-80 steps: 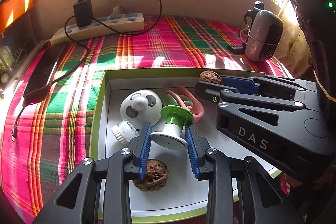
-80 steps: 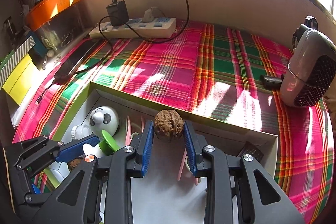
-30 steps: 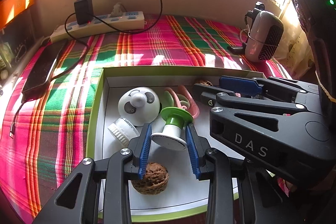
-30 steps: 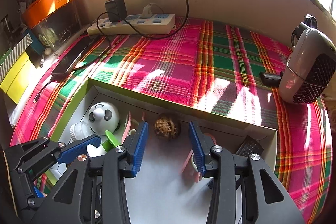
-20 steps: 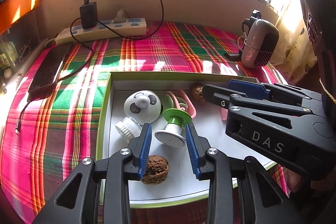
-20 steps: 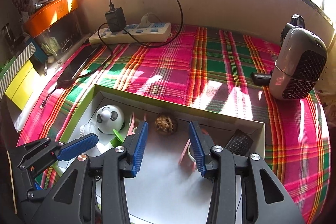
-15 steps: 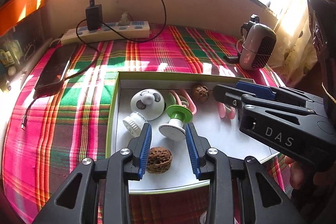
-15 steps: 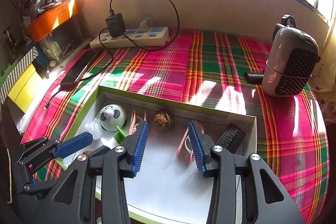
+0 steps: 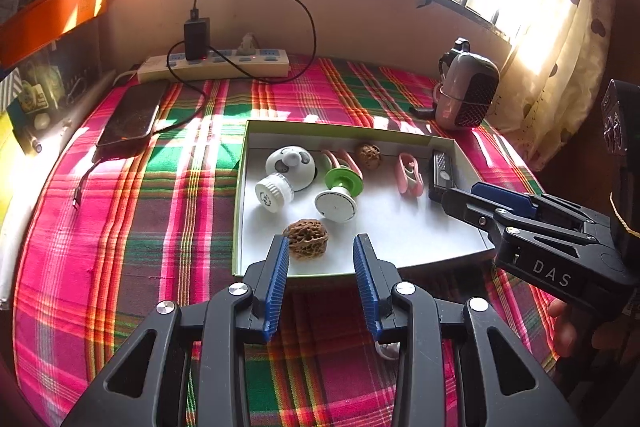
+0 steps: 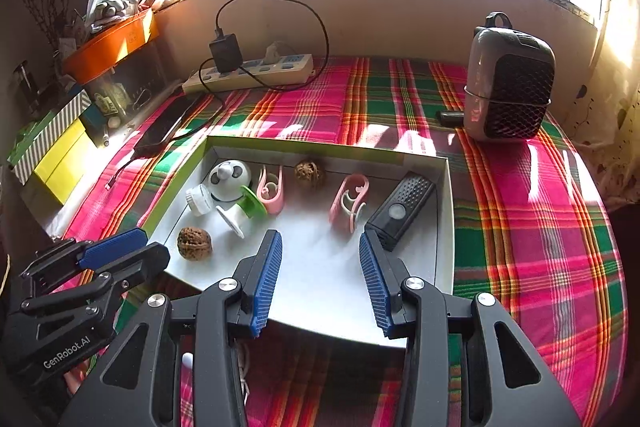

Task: Organize objects
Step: 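Withdraw both tools from the box toward the earphone cable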

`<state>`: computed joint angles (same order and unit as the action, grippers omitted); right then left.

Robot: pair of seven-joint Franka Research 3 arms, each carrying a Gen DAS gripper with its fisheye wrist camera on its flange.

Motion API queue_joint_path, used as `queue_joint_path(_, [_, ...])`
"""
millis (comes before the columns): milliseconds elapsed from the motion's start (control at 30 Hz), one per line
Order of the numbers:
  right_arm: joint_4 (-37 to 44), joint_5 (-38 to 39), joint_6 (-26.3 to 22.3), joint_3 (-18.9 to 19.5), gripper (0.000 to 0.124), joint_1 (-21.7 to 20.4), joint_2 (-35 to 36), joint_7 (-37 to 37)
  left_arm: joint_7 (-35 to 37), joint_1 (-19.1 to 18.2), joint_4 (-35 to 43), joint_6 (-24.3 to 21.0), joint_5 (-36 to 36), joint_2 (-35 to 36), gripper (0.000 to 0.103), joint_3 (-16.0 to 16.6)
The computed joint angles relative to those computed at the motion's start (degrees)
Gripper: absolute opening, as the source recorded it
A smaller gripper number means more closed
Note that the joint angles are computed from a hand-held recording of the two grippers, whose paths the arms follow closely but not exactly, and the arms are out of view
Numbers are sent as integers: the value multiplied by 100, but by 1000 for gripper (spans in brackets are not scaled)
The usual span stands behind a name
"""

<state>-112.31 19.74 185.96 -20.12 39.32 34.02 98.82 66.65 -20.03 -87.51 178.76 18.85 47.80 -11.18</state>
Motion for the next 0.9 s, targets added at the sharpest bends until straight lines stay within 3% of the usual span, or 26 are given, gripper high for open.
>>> queue_joint_path(267, [-700,381,411,75,42,193,-301,-218,710,929,-654,225,-23,-70,32,-1116])
queue_joint_path(467, [-982,863,592,124,42,328,-388,-536,1211,1302,-941,215,-40,-34,34,-1624])
queue_joint_path(900, [-1213,1642,788,484,42,161,-503,-1118,1537,978,-759,-83,-350,63,35,-1445])
